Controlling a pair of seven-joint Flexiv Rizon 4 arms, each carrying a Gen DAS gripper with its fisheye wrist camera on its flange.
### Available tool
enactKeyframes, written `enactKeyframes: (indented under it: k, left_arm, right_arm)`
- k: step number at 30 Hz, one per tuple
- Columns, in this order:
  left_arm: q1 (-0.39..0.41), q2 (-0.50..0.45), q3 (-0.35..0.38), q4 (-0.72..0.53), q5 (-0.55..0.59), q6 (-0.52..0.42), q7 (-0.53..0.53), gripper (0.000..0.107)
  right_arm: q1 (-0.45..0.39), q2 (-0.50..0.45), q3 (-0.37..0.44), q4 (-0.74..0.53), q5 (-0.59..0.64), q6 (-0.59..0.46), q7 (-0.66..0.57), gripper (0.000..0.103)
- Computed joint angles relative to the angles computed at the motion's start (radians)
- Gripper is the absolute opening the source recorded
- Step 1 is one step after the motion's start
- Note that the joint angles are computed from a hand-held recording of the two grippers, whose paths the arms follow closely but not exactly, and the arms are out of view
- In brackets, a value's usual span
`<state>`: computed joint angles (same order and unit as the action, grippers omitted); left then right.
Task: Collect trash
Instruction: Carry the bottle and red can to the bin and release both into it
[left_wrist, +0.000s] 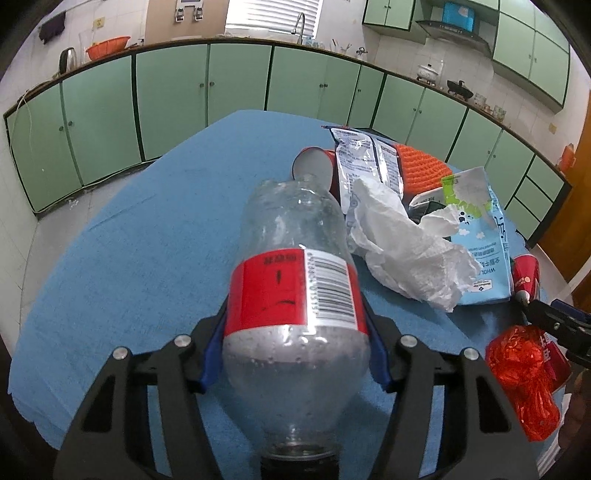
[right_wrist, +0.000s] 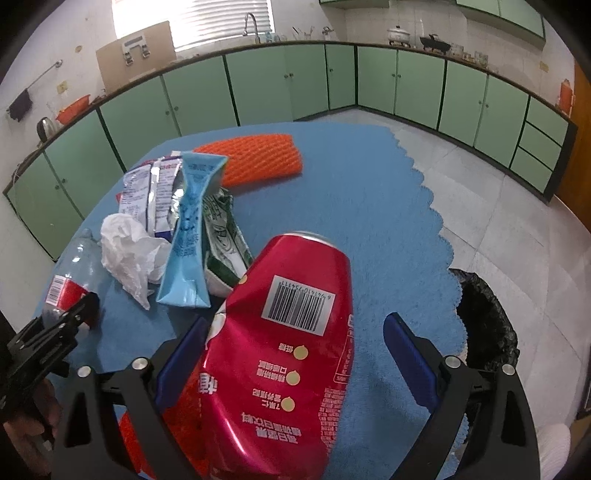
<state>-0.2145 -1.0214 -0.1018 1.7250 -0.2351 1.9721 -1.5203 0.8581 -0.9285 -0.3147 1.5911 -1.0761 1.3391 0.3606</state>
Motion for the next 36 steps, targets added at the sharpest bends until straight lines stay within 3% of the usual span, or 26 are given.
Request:
enactKeyframes:
  k: [10, 13, 15, 21, 36]
  left_arm:
    - [-0.024, -0.002, 0.017, 0.001, -0.007, 0.006, 0.006, 0.060]
    - [-0.031, -0.005, 0.025, -0.005, -0.013, 0.004, 0.012, 0.060]
    - [-0.035, -0.003, 0.028, -0.006, -0.017, 0.001, 0.015, 0.060]
    - [-0.014, 0.007, 0.009, 0.010, -0.001, 0.023, 0.012, 0.060]
    - [0.003, 0.059, -0.049, 0.028, 0.066, 0.073, 0.010, 0.060]
  right_arm:
    - [-0.053, -0.036, 0.094, -0.048, 0.141, -0.053, -0.122, 0.097]
    - [-0.051, -0.047, 0.070, -0.034, 0.178, 0.031, -0.105, 0.094]
    - [-0.047, -0.053, 0.060, -0.030, 0.206, 0.053, -0.116, 0.087]
    - [0.039, -0.048, -0.074, 0.030, 0.244, 0.169, -0.086, 0.086]
    - [0.286, -0.010, -0.383, 0.212, 0.400, 0.293, -0.129, 0.086]
